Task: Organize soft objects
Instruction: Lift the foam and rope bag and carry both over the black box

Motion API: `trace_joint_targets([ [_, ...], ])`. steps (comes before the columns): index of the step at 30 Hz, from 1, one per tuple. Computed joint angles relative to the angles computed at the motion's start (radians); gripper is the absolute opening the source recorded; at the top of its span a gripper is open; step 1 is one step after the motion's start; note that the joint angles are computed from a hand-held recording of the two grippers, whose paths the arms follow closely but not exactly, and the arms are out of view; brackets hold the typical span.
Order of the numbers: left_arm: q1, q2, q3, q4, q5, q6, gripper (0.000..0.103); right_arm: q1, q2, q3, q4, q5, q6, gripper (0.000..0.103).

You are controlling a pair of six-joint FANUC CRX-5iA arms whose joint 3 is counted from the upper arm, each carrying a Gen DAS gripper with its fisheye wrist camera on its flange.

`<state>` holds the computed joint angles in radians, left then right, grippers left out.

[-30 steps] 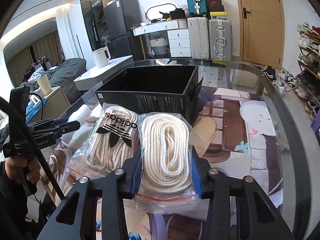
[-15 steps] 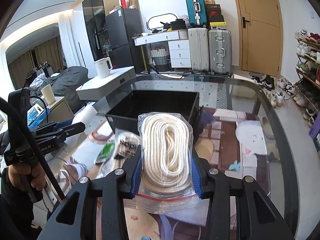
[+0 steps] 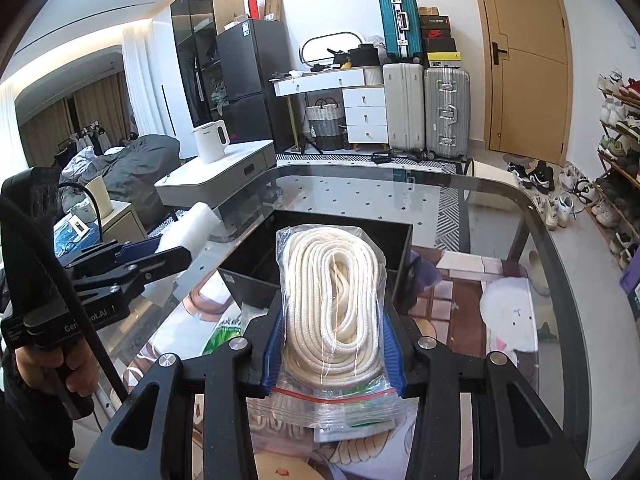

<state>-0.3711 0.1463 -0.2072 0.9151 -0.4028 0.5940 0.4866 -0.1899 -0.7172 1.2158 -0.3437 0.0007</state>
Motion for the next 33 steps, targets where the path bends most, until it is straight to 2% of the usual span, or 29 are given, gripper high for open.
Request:
trace_joint_targets([
  [13, -0.018, 0.074, 0.100, 0.004, -0.025, 0.005, 0.036, -0.017, 0.062, 0.096, -0.120, -0.007, 0.134, 0.042],
  [26, -0.028, 0.165, 0.218, -0.096, -0.052, 0.085, 0.036, -0.011, 0.144, 0.200, -0.304, -0.050, 0.321, 0.042],
  [33, -0.028, 0.207, 0.253, -0.094, -0.065, 0.088, 0.036, -0.027, 0.206, 0.250, -0.357, -0.045, 0.379, 0.042],
])
